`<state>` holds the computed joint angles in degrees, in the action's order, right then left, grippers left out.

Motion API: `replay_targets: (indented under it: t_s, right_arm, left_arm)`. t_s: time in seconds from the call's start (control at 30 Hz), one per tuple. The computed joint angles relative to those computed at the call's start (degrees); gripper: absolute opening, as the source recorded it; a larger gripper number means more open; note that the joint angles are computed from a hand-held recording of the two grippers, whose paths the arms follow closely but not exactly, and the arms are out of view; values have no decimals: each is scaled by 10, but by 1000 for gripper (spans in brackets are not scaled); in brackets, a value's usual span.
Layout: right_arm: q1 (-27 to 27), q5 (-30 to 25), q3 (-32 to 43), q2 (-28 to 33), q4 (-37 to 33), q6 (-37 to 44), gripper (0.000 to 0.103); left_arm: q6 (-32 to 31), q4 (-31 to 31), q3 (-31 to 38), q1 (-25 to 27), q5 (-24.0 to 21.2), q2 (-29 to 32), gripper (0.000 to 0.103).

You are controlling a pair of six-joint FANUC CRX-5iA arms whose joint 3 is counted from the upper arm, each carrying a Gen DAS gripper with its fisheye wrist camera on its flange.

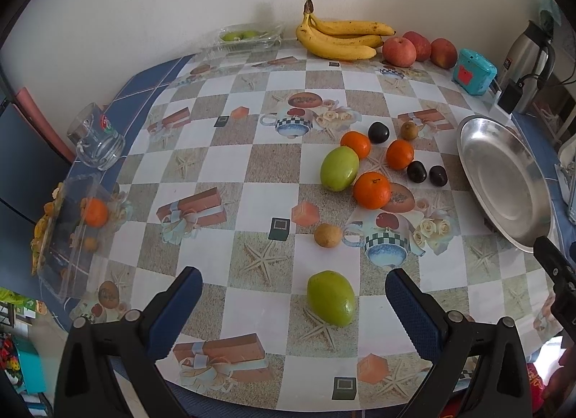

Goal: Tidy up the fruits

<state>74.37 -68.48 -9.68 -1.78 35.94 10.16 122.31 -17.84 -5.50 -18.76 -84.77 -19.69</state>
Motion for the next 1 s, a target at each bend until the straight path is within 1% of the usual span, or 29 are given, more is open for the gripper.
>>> replay_targets:
  t_s: [0.77, 1.0]
  right_arm:
    - [-2, -1, 1, 3, -4, 3, 98]
    - [-2, 0, 1, 4, -4, 4, 98]
  left_arm:
    - [-7, 11, -4, 4, 2, 4, 103]
    - [-10, 20, -9, 13, 6, 4, 103]
